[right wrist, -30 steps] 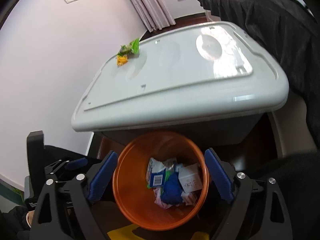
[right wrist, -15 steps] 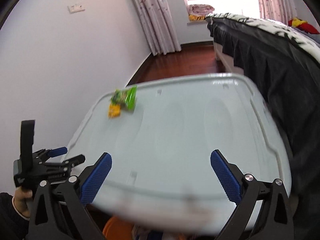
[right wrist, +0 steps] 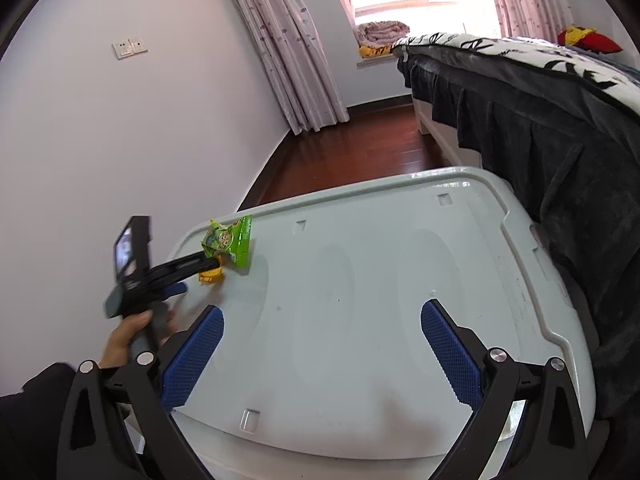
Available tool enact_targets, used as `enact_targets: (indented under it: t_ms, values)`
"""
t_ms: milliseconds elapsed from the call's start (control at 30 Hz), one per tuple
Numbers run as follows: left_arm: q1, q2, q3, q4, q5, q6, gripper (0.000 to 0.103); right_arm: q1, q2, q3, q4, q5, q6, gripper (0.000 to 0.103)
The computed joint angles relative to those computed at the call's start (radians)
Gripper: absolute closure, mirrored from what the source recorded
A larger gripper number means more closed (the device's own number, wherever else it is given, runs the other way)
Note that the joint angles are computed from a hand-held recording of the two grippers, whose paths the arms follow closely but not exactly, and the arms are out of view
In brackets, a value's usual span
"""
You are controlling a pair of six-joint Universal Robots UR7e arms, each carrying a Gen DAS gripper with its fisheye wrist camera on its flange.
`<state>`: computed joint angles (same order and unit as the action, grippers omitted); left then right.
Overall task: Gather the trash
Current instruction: 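Grasp the yellow toy piece with the left gripper while the right grasps the green snack bag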
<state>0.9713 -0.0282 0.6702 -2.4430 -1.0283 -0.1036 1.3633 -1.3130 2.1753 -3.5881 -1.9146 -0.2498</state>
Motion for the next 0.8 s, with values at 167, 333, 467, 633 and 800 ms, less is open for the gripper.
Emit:
enact_targets:
  t_ms: [167,333,467,633,800]
  values:
    - [-0.024,0.063,-0.062,-0.046,0.077,0.155,0.045,-0.002,-0.008,0.005,0.010,0.017,0.011,0.006]
    - [-0.028,0.007,0.060,-0.120,0.068,0.248,0.059,0.001,-0.010,0.010,0.003,0.025,0.023,0.006]
    - [-0.025,-0.072,0.190,-0.131,0.041,0.228,0.059,0.004,-0.009,0.009,0.001,0.023,0.020,0.006]
    - [-0.039,-0.197,0.385,-0.153,0.018,0.195,0.059,0.009,-0.004,0.007,0.002,0.015,0.029,0.006]
    - [-0.070,-0.337,0.563,-0.175,-0.015,0.177,0.059,0.023,0.009,0.000,0.012,-0.014,0.026,0.006]
